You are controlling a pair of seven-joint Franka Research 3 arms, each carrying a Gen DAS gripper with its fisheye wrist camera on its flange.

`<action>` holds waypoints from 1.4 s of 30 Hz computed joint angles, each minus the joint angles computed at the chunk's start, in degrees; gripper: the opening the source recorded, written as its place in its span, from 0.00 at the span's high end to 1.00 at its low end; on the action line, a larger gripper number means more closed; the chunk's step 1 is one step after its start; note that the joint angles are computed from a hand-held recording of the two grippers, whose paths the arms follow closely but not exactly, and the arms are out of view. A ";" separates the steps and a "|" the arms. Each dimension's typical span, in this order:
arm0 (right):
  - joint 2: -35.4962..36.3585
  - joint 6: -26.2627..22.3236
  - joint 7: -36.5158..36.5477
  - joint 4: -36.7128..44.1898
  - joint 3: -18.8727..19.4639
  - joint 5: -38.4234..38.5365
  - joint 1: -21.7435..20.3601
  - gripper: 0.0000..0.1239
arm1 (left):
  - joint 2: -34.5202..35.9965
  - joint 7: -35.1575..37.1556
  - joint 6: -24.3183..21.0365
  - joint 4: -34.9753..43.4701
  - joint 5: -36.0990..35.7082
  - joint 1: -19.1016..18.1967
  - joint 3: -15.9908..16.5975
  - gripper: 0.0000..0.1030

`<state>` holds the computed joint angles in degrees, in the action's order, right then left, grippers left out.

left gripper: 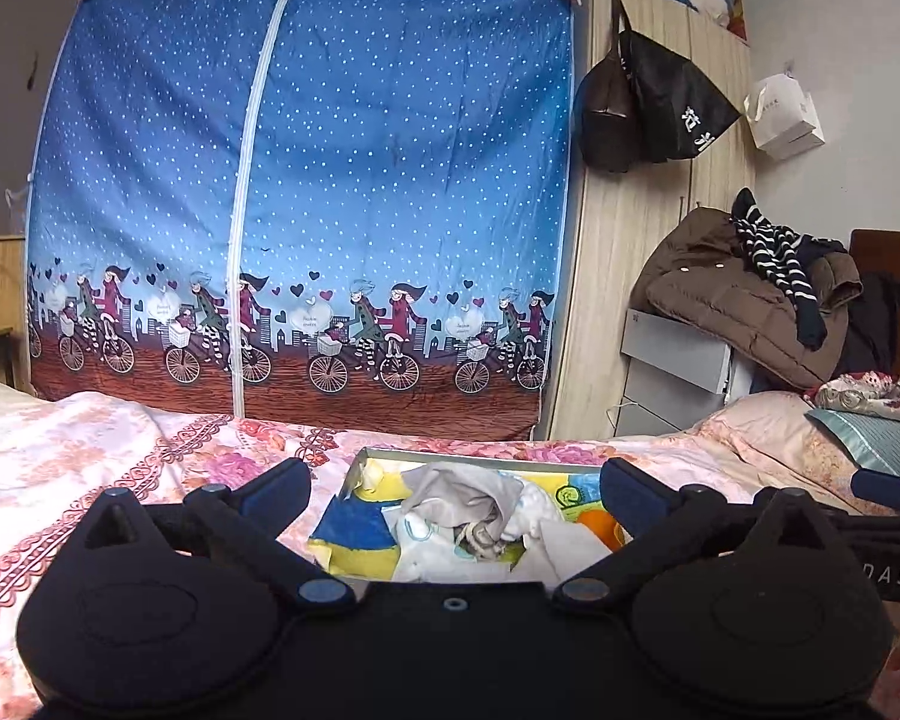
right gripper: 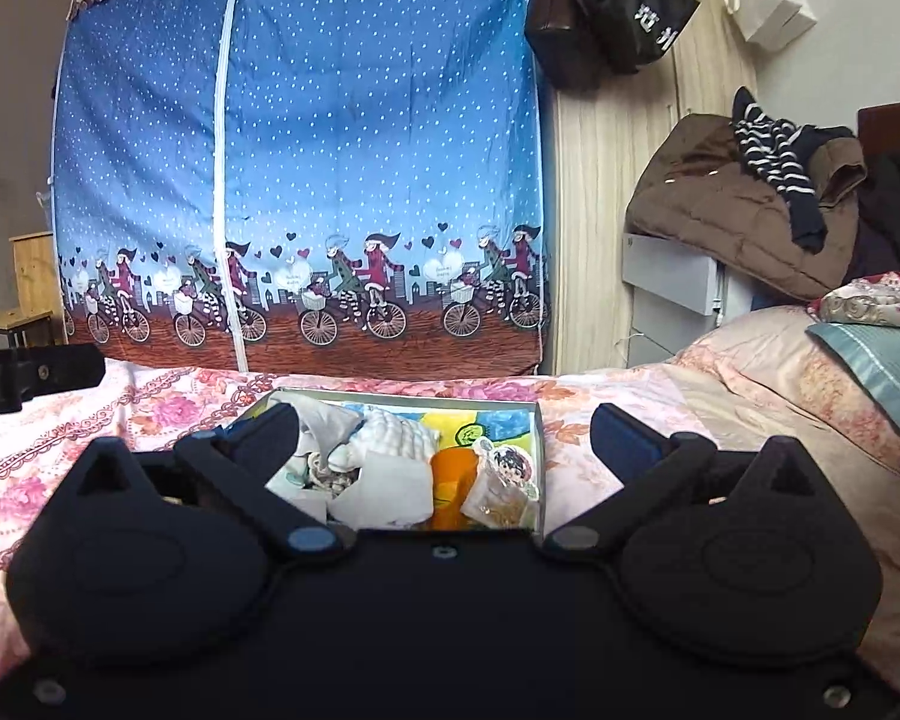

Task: Organize soft objects

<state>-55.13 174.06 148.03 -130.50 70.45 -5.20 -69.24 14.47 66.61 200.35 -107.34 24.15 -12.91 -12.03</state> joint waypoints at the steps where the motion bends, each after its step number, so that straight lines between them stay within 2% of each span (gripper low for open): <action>1: -1.41 -0.53 0.70 -0.85 -0.40 0.36 1.12 0.17 | -1.22 -0.01 0.52 -1.68 -0.07 0.04 0.22 0.01; 3: -4.19 -2.66 2.27 -2.53 -1.26 0.88 3.93 0.17 | -3.97 -1.24 1.77 -5.59 1.04 1.26 -0.15 0.01; 7: -7.00 -7.15 4.91 -4.84 -2.76 0.45 9.27 0.17 | -8.55 -0.53 3.41 -11.92 0.23 1.43 0.78 0.01; 12: -7.19 -11.90 7.61 -5.10 -3.46 -1.78 12.64 0.17 | -13.03 -2.89 3.50 -17.44 3.19 3.06 1.01 0.01; 15: -6.75 -14.72 9.87 -5.09 -3.47 -2.93 14.41 0.17 | -15.62 -1.26 3.51 -21.03 1.53 3.23 1.15 0.01; 18: -6.54 -16.82 11.73 -5.44 -3.69 -4.43 16.30 0.17 | -17.31 -2.72 3.27 -23.33 2.89 3.56 1.65 0.01; 20: -5.63 -17.15 12.61 -5.18 -3.75 -5.56 16.52 0.17 | -17.97 -2.91 3.08 -24.33 3.83 3.70 1.90 0.01; 24: -3.99 -17.74 13.51 -5.31 -3.36 -8.00 17.40 0.17 | -18.11 0.72 1.99 -25.69 0.87 3.95 1.04 0.01; 26: -2.92 -18.18 13.61 -4.79 -2.83 -9.02 17.36 0.17 | -17.60 -0.42 0.07 -25.25 2.20 3.64 1.54 0.01; 28: -1.27 -18.97 13.29 -3.97 -2.42 -9.82 17.04 0.17 | -16.87 -5.42 -1.61 -23.93 6.52 3.06 2.96 0.01; 31: 0.57 -19.61 13.51 -3.22 -1.81 -10.69 16.45 0.17 | -16.00 -2.67 -2.15 -23.65 2.60 3.62 1.77 0.01; 33: 1.16 -19.54 13.91 -3.11 -1.67 -11.17 16.34 0.17 | -15.62 -4.33 -2.31 -23.20 4.43 3.65 2.08 0.01; 35: 1.60 -19.11 14.33 -3.19 -1.62 -11.66 16.24 0.17 | -15.47 -1.21 -2.20 -23.47 1.15 3.74 1.34 0.01; 37: 2.14 -19.11 14.30 -3.39 -1.89 -12.15 16.83 0.17 | -15.31 -1.49 -2.54 -23.25 1.76 3.68 1.41 0.01; 42: 3.68 -18.39 13.85 -3.27 -2.10 -13.65 17.25 0.17 | -14.60 5.45 -3.49 -23.08 -5.60 2.91 0.34 0.01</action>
<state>-51.44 155.67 161.87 -133.77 68.35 -18.85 -51.99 -0.13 72.06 196.86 -130.42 18.55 -10.00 -11.69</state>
